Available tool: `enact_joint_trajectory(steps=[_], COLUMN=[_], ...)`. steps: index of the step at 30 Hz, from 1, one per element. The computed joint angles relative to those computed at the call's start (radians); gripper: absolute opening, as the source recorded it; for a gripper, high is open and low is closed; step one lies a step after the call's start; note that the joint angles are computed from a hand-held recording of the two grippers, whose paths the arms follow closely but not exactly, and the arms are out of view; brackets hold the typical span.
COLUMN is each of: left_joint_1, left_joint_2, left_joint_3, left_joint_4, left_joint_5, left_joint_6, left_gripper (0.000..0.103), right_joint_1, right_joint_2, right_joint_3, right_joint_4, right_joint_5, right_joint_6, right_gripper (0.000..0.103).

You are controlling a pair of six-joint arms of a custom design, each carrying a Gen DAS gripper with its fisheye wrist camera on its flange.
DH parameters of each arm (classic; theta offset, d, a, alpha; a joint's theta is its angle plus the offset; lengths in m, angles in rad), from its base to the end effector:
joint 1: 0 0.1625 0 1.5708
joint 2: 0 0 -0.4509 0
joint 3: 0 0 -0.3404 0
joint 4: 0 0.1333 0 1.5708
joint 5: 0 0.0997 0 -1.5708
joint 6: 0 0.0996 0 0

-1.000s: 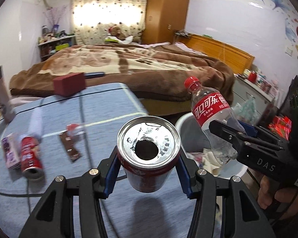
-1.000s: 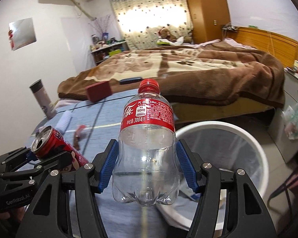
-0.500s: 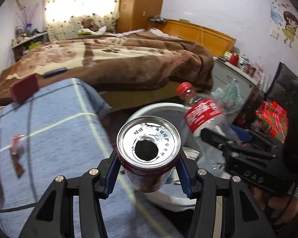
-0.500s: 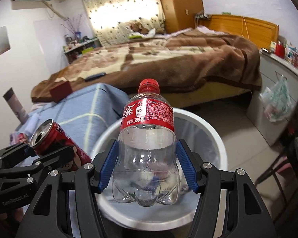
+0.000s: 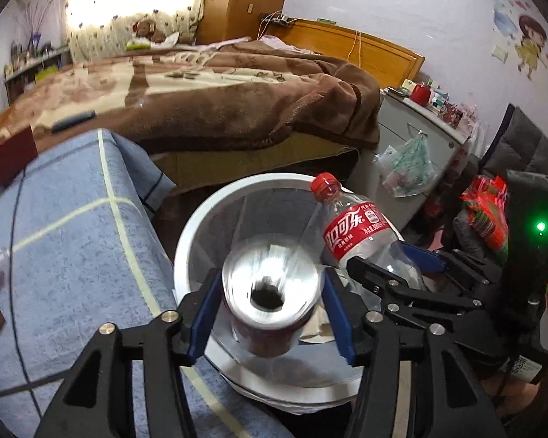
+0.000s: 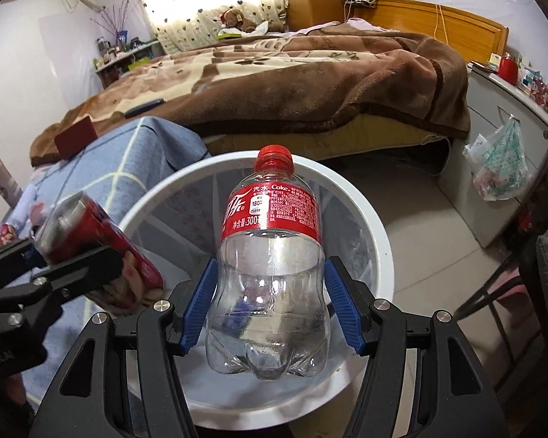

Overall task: Collect trash
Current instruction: 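Open both tools to drop the bottle and can into the bin, then move both tools back toward the remaining items on the bed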

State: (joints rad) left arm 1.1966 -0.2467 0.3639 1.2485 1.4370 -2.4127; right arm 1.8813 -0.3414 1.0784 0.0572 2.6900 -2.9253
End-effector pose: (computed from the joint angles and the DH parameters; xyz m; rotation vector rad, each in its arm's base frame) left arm -0.1186 -0.7031 0.1159 1.5350 2.5340 -0.2651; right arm 0.2360 -0.5925 -0.0162 -0.4162 -2.0146 1.1121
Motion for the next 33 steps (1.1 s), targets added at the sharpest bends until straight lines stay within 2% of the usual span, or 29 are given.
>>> enact_joint_trajectory(steps=[2,3,7,12,17,29,31,33], left_joint_1=[0.000,0.000,0.000,0.008,0.020,0.058,0.067,0.076], left_joint_2=[-0.012,-0.010,-0.018,-0.032,-0.056,-0.106,-0.138,-0.147], left_joint_3=[0.022,0.015,0.021,0.022,0.032,0.026,0.065,0.056], left_joint_4=[-0.017,-0.010,-0.024,-0.026,-0.038,-0.069,-0.113,-0.114], left_joint_5=[0.004,0.008,-0.004,0.000,0.004,0.004,0.008,0.005], left_joint_6=[0.002,-0.003,-0.006,-0.017,-0.023,-0.033,-0.036,-0.036], left_gripper=[0.072,0.072,0.072,0.072,0.072,0.072,0.072,0.072], right_joint_1=[0.001,0.001,0.006,0.012,0.023,0.050,0.055,0.060], right_joint_2=[0.008,0.007,-0.016,-0.012,-0.020,0.010,0.013,0.018], right_joint_3=[-0.013,-0.010,0.031,0.026,0.043,-0.005,-0.009,-0.016], right_joint_4=[0.017,0.008,-0.047,-0.066,-0.133,-0.183,-0.205,-0.224], right_joint_5=[0.024,0.031,0.022,0.038,0.032,0.023,0.009,-0.006], right_joint_6=[0.007,0.000,-0.021,-0.030,-0.075,-0.161,-0.185,-0.212], right_gripper=[0.062,0.062,0.063,0.063,0.063,0.063,0.063,0.063])
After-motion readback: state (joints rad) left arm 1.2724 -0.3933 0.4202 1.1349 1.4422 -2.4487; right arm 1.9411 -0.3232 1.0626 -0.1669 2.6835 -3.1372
